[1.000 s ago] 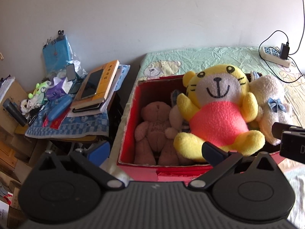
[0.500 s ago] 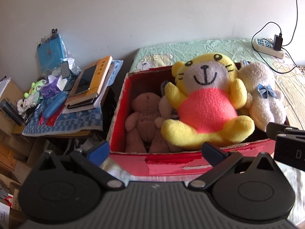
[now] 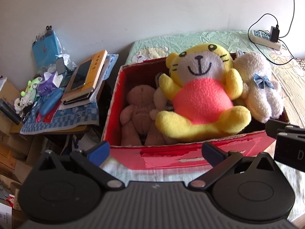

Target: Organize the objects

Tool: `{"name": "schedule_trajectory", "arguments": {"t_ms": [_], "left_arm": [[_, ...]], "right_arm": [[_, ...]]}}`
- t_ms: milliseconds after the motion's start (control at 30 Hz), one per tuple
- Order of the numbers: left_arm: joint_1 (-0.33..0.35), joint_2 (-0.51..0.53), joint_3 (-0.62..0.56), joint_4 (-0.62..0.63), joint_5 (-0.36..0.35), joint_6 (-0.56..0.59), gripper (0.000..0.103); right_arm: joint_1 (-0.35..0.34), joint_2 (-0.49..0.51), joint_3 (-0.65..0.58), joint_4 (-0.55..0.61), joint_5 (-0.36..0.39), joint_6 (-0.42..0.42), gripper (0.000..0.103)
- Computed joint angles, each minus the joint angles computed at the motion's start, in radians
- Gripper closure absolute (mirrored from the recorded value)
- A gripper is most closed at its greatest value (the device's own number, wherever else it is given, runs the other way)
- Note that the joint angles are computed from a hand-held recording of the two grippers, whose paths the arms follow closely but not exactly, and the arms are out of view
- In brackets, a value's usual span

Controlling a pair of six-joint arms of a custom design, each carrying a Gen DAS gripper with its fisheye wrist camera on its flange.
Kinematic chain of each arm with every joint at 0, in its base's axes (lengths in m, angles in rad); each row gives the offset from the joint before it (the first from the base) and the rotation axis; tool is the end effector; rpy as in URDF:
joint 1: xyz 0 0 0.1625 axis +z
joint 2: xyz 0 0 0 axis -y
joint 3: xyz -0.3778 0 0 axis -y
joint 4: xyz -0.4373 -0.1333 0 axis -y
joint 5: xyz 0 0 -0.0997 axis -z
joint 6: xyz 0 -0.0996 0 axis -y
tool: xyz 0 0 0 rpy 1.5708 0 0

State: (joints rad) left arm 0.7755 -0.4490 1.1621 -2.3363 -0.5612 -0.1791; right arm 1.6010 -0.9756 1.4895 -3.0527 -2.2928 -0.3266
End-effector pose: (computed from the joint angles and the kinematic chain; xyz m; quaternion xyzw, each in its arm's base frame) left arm -0.3999 -0.6969 -0.0073 0.2533 0.8376 -0.2466 0.4165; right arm 0.0889 -0.7084 0.3001 -0.0148 -0.8441 0.3844 0.3735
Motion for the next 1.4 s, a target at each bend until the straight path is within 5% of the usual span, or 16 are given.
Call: {"name": "schedule_trajectory", "arguments": {"t_ms": [500, 1400], "left_arm": [[0.001, -0.003, -0.002, 0.003, -0.010, -0.003, 0.000], [0.011, -0.021, 0.016, -0.050, 0.018, -0.001, 0.000]], "right_arm": [[-0.001, -0.015, 0.008, 0.036, 0.011, 0.042, 0.022], [0.013, 0.021, -0.026, 0.026, 0.031, -0.005, 0.022]]}}
